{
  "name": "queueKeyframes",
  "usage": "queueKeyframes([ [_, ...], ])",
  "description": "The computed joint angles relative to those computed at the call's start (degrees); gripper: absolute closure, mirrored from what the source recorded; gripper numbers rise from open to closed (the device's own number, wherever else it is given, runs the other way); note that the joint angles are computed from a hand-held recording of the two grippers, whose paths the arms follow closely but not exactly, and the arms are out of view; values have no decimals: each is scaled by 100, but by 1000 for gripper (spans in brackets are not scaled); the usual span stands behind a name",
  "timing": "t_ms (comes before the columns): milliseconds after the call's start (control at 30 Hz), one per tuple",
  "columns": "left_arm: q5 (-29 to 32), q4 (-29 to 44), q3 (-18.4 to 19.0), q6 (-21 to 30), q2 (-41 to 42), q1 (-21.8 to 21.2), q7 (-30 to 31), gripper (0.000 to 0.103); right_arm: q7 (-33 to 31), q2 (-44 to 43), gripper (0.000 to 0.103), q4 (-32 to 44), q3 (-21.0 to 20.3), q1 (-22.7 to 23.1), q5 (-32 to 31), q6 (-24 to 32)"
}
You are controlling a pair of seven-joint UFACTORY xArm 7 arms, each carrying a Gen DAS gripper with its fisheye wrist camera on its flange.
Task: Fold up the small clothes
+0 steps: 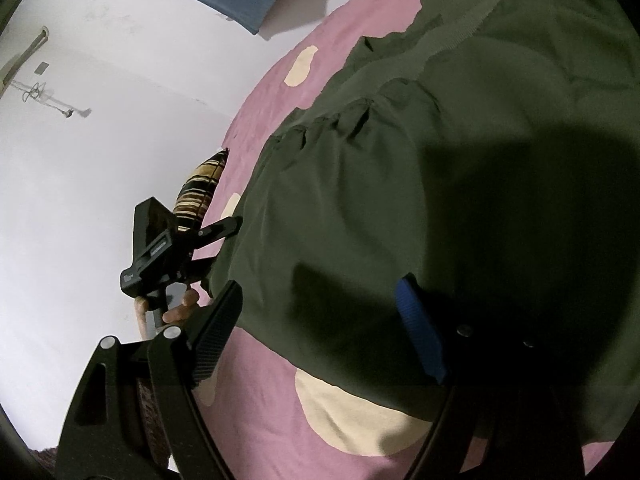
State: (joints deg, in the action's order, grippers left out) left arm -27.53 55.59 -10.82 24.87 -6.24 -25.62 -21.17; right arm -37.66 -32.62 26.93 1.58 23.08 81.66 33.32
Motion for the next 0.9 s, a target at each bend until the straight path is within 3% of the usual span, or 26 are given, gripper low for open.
queueKeyframes([
  [33, 192, 69, -151, 107, 39, 152, -141, 36, -20, -22, 24, -16, -2, 2, 24, -6],
  [133, 976, 247, -133, 358, 118, 112, -680, 40, -30, -121, 24, -64, -13, -6, 33, 12],
  [200, 1178, 310, -144, 476, 128, 121, -863, 41, 99, -238, 24, -76, -30, -24, -4, 47],
  [300, 1245, 345, -130, 553, 147, 112, -909, 41, 200, -608, 24, -177, -70, 0, 163, 47],
  [433, 1160, 331, -102, 564, 123, 98, -837, 41, 403, -989, 24, -254, 37, 105, -57, 93],
  [600, 1055, 317, -93, 486, 141, 95, -817, 40, 793, -684, 23, -300, 146, 291, -437, 109],
  [700, 1000, 324, -92, 442, 162, 98, -873, 39, 480, -583, 23, -377, 103, 442, -126, -109],
  [900, 984, 387, -89, 402, 212, 105, -854, 39, 751, -802, 23, -379, -78, 381, -469, 246],
])
